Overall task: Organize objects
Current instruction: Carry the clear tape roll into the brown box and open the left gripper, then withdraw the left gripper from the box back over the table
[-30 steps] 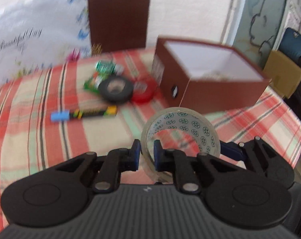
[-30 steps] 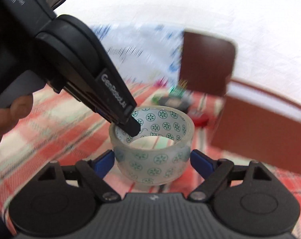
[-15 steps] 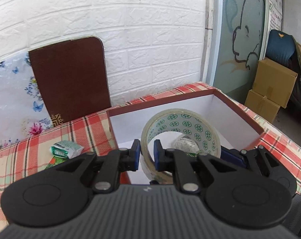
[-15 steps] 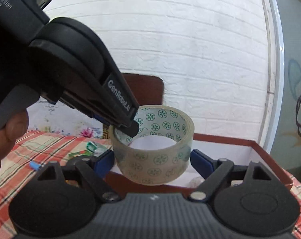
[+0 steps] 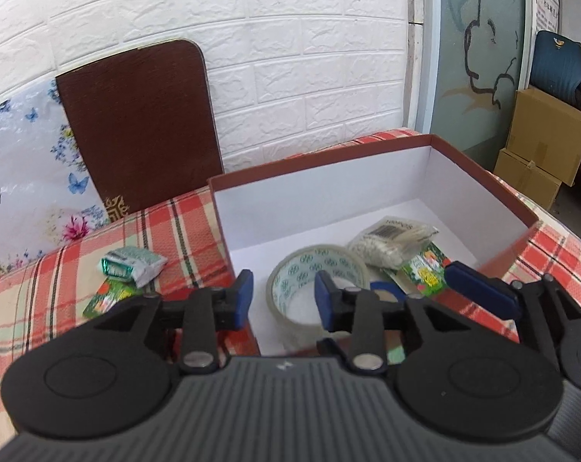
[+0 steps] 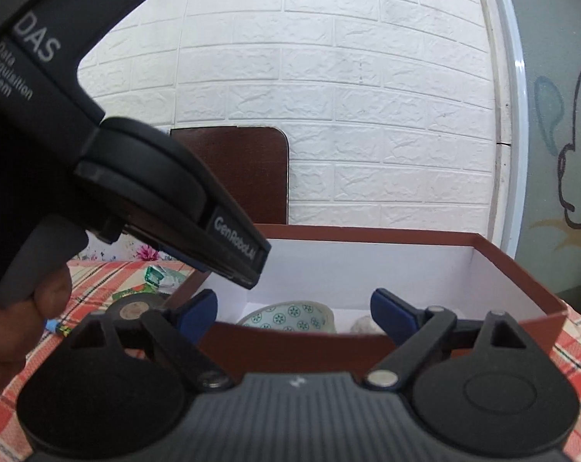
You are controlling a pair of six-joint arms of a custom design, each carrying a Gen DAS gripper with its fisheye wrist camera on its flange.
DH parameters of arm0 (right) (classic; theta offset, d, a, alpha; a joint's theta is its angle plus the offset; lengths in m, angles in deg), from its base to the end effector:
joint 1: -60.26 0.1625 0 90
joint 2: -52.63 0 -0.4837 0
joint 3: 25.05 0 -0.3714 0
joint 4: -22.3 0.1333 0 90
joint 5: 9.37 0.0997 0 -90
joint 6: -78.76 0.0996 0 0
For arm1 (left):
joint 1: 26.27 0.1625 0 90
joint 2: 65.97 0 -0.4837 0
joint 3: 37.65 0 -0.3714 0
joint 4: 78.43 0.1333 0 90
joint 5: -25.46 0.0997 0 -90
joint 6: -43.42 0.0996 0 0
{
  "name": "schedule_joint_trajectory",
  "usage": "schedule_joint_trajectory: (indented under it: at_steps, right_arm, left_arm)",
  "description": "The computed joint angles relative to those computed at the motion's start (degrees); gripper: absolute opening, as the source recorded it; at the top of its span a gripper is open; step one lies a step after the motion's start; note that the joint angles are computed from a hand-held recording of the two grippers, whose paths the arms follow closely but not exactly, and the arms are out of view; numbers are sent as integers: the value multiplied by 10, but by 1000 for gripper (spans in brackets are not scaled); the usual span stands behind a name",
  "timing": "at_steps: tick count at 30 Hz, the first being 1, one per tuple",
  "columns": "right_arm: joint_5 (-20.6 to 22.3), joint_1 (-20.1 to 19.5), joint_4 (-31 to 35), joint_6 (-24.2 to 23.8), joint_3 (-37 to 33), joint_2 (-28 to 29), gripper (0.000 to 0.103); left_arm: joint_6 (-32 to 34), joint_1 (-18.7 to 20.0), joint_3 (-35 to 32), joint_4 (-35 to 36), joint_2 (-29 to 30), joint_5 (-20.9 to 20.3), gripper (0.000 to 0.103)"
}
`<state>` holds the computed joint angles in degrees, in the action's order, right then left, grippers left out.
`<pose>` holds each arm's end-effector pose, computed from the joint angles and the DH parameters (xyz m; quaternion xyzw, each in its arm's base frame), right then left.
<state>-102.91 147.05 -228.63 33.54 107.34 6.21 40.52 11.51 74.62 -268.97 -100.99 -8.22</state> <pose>0.1000 -0.4878 0.2129 0.2668 -0.7472 0.5446 0.2718 -0.3351 -0.5332 0.0665 0.2737 0.8245 -0.3716 0.3274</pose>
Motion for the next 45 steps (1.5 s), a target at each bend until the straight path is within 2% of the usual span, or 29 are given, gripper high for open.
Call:
schedule_joint_trajectory:
  at_steps: [4,8,16,22,27,30,35,45]
  right_arm:
    - [-7,11,-44,9,30,6,91]
    - [-23,19,-57,21,57,7,91]
    - [-54,23,-32,47,92,11,90]
    - [-67,28,14,79,105,3,82]
    - [-72,36,39,95,111,3,68]
    - [-74,41,45,94,112,10,64]
    - [-85,55,38,79,111,33,64]
    - [-119,92,73,59,86,61,64]
  left_arm:
    - [-26,-16,38,-9,-12,19,45]
    - [-67,-25,73,3,-29,30,46]
    - [-138,-35,129,22,-54,55,48]
    - [-180,-37,163,42,-68,75,49]
    - [-212,-38,189,65,-78,91,50]
    - [-232,-34,204,80,-86,99,50]
    - [-258,-26,223,98,-98,108,51]
    - [-272,3,255,92,-116,134,54]
